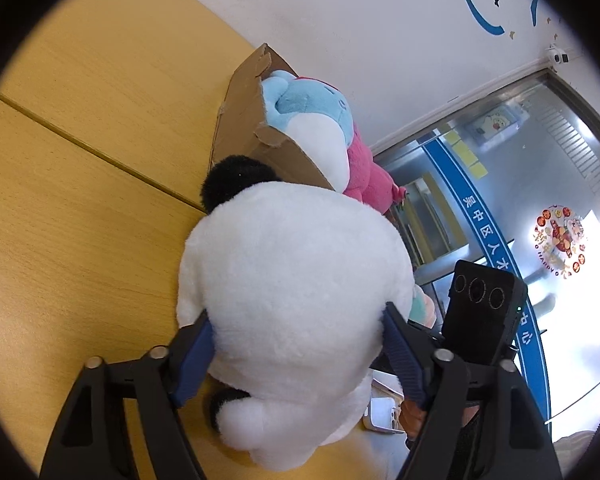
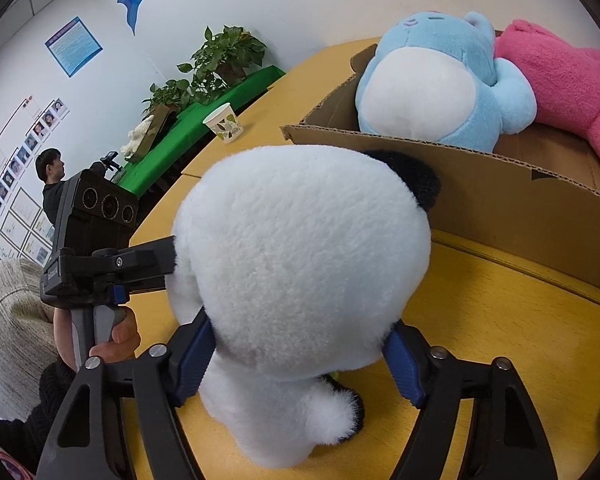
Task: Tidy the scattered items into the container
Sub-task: 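Close both grippers on the body of the white plush toy, then lift the white plush with both grippers and carry it over the box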
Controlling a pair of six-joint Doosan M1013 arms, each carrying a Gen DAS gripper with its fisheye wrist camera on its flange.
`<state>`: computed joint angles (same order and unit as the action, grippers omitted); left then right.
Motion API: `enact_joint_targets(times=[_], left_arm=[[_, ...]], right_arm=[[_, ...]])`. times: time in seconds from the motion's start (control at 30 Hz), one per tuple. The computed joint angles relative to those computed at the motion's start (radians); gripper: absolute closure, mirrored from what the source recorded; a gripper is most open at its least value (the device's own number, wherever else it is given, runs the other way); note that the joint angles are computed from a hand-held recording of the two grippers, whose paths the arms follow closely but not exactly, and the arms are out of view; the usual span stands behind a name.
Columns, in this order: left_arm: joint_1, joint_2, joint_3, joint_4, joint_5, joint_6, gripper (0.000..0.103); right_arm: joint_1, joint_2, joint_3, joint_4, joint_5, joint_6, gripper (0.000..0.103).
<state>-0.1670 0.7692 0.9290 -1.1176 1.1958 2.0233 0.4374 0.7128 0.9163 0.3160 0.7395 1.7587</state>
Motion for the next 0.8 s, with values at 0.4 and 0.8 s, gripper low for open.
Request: enact_joint_targets(times=[0.4,0.8], left_arm=[[-0.027,-0.051,-0.016,0.007,-0.011,0.051,0.036],[-0.095,0.039,-0.409,0.041,0.04,0.045,0.036]], right_arm=[[0.014,-0.116,0.132,-0.105,-0.141,0.024,0.033],[0.007,-0.213,0.108,-0.417,-0.192,0.135,0.034]])
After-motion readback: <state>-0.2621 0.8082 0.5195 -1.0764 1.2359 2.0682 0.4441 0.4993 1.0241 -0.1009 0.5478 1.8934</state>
